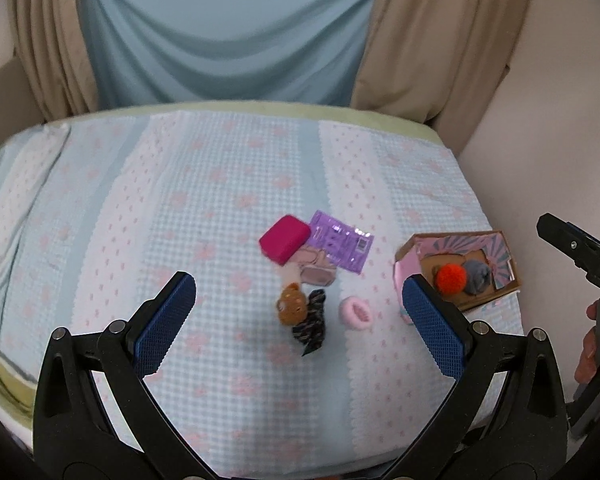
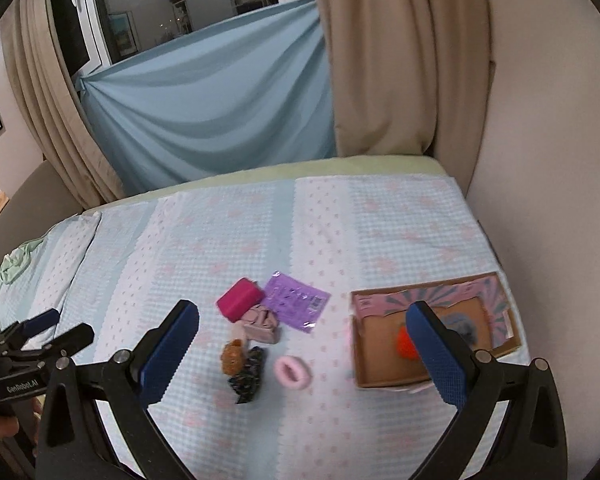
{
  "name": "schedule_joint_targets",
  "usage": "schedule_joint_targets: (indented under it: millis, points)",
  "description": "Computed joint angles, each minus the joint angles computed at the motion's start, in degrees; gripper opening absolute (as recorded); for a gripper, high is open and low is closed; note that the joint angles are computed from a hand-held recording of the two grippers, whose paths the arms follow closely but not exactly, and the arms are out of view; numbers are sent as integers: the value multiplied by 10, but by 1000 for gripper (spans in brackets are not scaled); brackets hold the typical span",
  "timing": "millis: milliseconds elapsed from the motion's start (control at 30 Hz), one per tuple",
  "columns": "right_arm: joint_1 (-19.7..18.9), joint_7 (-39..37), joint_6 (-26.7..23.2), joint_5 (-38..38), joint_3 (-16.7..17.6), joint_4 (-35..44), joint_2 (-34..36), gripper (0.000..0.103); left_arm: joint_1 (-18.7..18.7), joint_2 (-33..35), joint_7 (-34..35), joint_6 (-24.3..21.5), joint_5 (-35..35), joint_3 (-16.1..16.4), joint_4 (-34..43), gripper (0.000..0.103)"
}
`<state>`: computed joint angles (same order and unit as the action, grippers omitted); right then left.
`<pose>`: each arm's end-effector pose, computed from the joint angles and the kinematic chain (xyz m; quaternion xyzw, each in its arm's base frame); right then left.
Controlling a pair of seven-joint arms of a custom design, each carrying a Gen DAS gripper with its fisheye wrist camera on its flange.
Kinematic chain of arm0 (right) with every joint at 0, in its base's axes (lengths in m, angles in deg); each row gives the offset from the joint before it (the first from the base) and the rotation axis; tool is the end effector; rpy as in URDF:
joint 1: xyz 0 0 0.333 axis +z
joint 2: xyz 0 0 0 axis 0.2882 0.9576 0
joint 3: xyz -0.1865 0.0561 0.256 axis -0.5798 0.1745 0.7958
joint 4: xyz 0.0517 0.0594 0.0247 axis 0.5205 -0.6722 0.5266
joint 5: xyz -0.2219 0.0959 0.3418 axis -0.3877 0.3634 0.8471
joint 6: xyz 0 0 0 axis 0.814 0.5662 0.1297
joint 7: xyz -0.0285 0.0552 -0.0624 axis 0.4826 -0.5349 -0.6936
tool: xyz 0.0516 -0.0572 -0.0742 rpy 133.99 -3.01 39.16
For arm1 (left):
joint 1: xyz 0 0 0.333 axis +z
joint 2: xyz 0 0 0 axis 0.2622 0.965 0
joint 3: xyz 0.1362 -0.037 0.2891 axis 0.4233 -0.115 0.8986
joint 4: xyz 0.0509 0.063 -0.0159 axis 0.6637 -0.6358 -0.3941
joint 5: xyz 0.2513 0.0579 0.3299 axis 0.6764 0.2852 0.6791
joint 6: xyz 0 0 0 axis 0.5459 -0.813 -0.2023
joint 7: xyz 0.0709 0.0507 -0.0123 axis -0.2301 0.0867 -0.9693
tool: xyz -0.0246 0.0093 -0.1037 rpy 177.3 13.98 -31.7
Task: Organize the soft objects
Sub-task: 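Lift both tools away from the box back toward the remaining items, then grasp the brown teddy keychain with the left tool while the right tool grasps the beige mask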
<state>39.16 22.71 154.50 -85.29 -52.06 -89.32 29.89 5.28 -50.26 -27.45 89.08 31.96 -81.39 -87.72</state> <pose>0.5093 0.3097 0.6691 -0.7418 0.5643 -0.1520 0.3288 0.4323 -0.2462 0.6658 -0.7620 0.5581 -0.2496 0.2134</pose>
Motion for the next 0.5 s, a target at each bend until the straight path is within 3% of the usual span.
schedule_joint_targets:
  millis: [233, 500]
  points:
    - [23, 66, -3, -34, 16, 41, 75, 103, -10, -14, 88, 77, -87, 60, -91, 103]
    - [49, 51, 21, -13, 11, 92, 175, 103, -5, 58, 177, 180, -185, 86, -141, 99]
